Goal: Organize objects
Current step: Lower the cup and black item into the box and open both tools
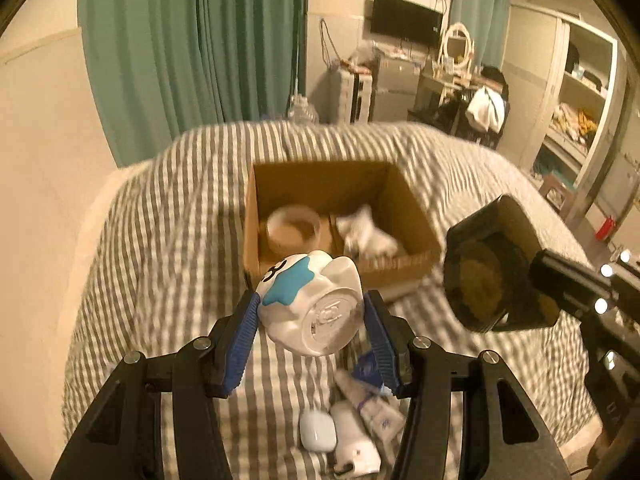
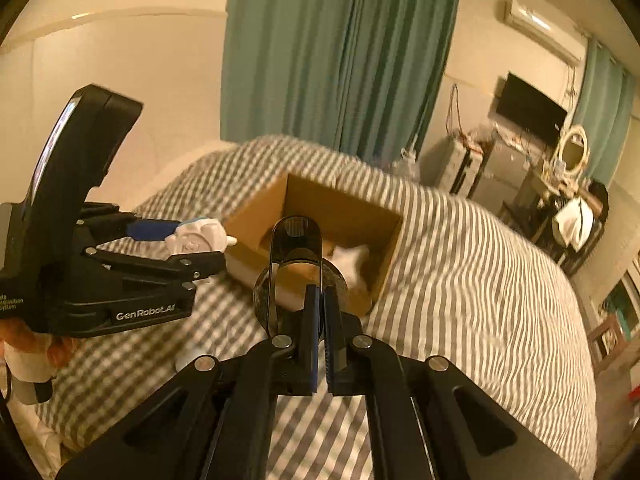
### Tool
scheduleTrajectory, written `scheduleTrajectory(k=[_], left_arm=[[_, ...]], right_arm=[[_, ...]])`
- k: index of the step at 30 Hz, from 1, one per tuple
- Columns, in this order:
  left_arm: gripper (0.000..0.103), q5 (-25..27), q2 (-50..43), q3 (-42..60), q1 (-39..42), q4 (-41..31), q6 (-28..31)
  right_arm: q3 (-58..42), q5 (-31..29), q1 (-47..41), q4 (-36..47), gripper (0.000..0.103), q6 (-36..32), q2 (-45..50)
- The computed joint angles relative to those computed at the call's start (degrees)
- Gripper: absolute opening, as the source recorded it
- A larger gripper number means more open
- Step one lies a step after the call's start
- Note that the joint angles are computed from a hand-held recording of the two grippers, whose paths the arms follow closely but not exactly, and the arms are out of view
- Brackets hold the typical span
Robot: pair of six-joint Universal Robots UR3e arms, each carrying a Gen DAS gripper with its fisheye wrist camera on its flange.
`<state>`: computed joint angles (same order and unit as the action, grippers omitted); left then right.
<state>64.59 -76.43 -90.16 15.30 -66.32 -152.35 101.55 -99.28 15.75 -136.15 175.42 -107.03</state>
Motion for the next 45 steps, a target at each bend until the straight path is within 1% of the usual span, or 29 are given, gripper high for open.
scheduleTrajectory(k=[4, 10, 16, 19, 29, 32, 37, 43, 45], left_arm=[[0.054, -1.12, -6.62, 11.56, -0.75, -3.0, -1.68], [0.054, 2.32, -17.12, 24.88, -4.14, -1.18, -5.69], [0.054, 5.5, -25.95, 33.99, -7.08, -1.27, -7.79], [0.054, 7.04, -30.5, 38.24, -8.66, -1.57, -8.79], [0.054, 11.82, -44.19, 49.65, -12.49, -2.08, -10.0], [0.054, 11.56, -48.49, 53.1, -12.82, -2.46, -9.89], [0.054, 12.08, -52.98, 55.81, -13.18, -2.49, -8.97], [0.054, 13.18, -60.0, 64.67, -14.21, -6.08, -8.96], [0.054, 13.86, -60.69, 64.77, -14.56, -5.86, -8.46]], right_arm=[[-9.58, -0.04, -0.35, 1.9, 0.002, -2.31, 5.9], [-20.75, -1.5, -0.6, 2.18, 0.002, -4.3, 14.23], [-30.57, -0.45, -2.6, 3.23, 0.002, -6.42, 21.83], [-34.15, 1.63, -4.56, 3.59, 0.002, -6.83, 25.06], [-38.68, 8.56, -10.82, 3.16, 0.002, -7.2, 33.88], [-39.39, 10.42, -12.37, 2.76, 0.002, -7.26, 36.64], [-39.4, 13.24, -14.45, 1.48, 0.002, -7.16, 41.07], [-40.83, 15.56, -15.99, 1.26, 0.002, -6.82, 45.92], [-40.72, 16.25, -16.5, 0.87, 0.002, -6.62, 46.99]])
